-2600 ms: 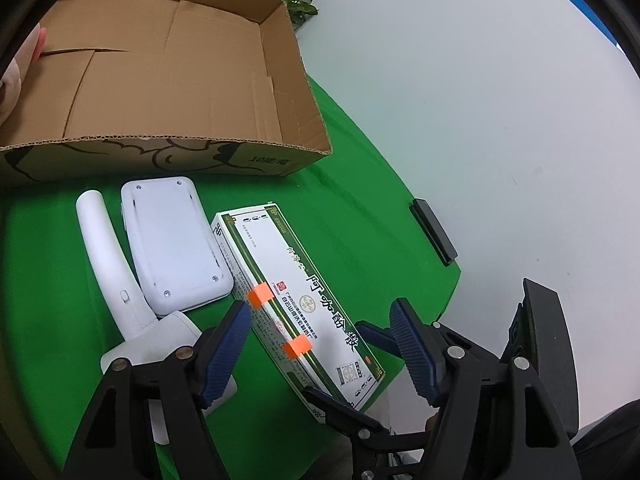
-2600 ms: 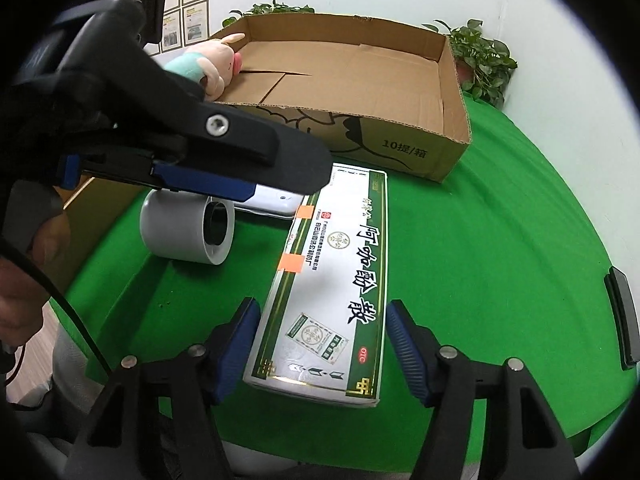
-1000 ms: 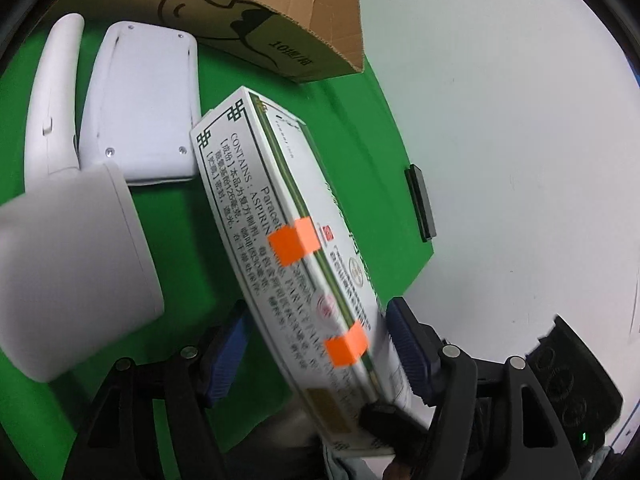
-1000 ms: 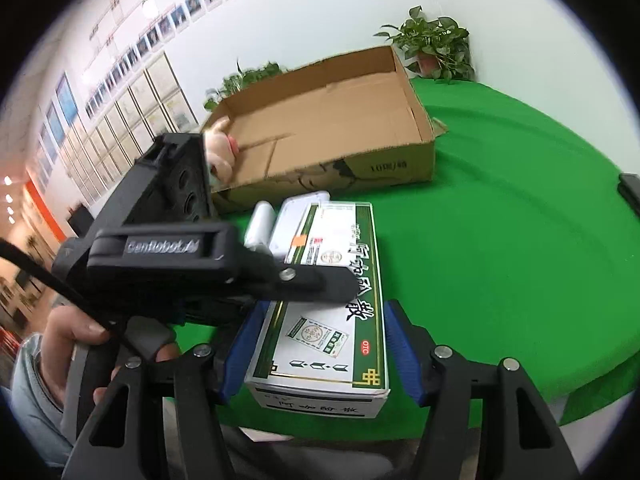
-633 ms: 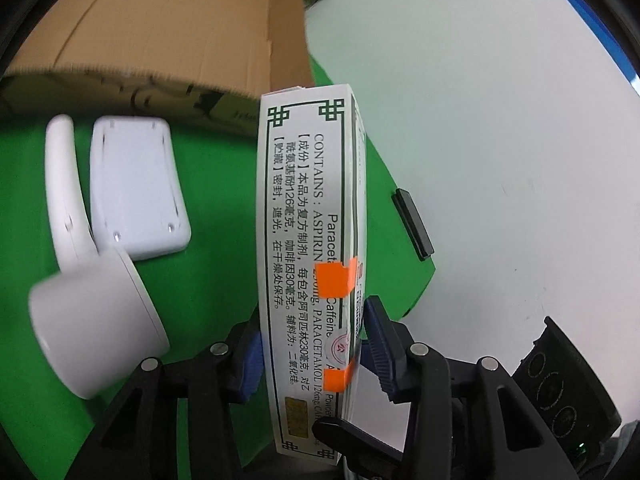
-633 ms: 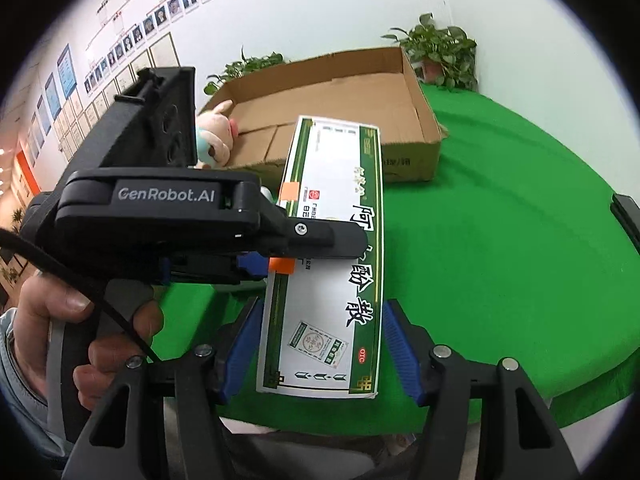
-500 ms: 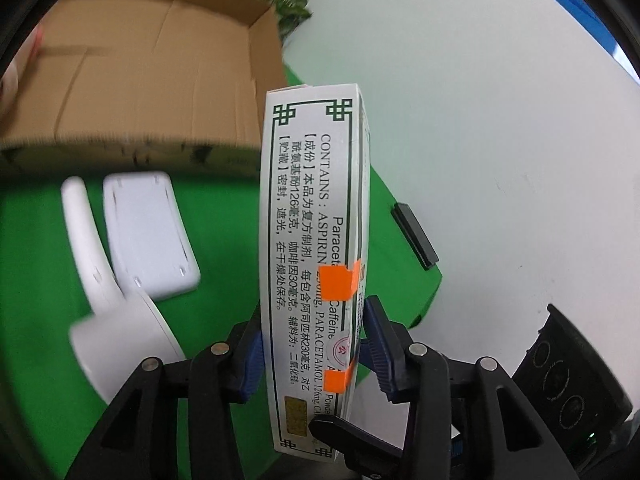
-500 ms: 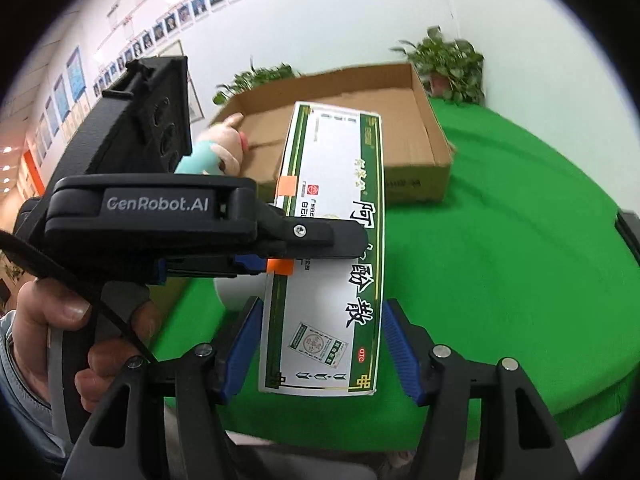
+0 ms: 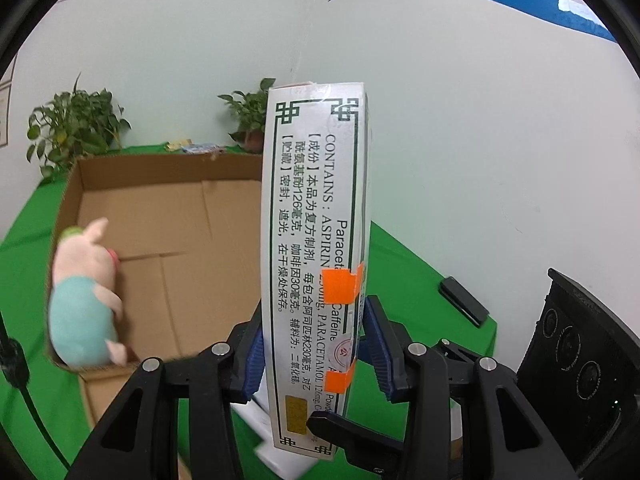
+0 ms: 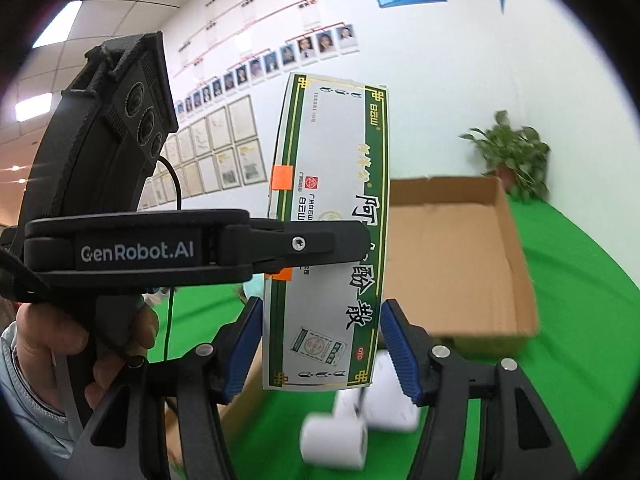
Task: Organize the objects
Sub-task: 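Lift the medicine box upright with the right gripper toward the cardboard box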
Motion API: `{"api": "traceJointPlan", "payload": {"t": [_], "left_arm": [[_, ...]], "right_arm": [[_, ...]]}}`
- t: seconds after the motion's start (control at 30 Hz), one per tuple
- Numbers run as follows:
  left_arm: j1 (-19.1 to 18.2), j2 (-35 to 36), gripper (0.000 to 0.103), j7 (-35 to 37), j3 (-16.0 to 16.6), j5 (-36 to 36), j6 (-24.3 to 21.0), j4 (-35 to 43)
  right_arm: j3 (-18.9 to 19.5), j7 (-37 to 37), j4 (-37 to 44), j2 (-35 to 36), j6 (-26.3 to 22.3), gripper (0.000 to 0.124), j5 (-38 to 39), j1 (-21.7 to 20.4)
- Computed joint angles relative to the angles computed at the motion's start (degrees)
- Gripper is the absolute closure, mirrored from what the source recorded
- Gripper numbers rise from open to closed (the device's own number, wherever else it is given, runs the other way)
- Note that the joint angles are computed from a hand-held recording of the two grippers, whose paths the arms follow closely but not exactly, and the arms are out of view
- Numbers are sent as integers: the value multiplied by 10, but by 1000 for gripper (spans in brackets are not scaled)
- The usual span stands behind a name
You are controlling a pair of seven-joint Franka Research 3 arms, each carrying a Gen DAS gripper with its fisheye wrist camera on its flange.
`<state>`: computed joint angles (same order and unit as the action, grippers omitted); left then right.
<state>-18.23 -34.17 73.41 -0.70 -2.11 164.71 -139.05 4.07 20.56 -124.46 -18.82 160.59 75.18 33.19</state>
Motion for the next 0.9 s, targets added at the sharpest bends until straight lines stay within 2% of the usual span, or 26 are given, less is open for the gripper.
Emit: {"api": "traceJointPlan", "payload": {"t": [0.03, 0.1, 0.13, 0.2, 0.27, 0.47, 0.6, 0.73, 0.9], "left_arm": [[-14, 9, 61, 31, 24, 3, -1, 10], [0, -20, 61, 65, 50, -23, -51, 26], [-12, -18, 61, 65, 70, -5, -57, 35], [-6, 15, 61, 110, 93, -36, -75, 78], [-24, 72, 61, 165, 141, -81, -99, 146], [-38, 160, 62, 294, 217, -210, -122, 196], [-24, 225, 62, 342, 235, -275, -146, 220], [5, 280, 62, 360, 228, -312, -172, 233], [44, 315, 58, 328, 196, -281, -188, 237]], "right_arm": [[3, 2, 16, 14, 1, 65, -4, 1], [10, 19, 48, 41, -2, 65, -20, -1], [15, 40, 69, 59, -7, 65, -40, -4], [26, 82, 112, 98, -14, 65, -80, -11], [35, 132, 151, 132, -26, 65, -131, -20], [54, 292, 276, 238, -90, 65, -279, -45], [62, 366, 340, 298, -142, 66, -334, -57], [68, 417, 387, 349, -187, 66, -363, -68], [79, 450, 414, 392, -221, 66, -358, -82]]}}
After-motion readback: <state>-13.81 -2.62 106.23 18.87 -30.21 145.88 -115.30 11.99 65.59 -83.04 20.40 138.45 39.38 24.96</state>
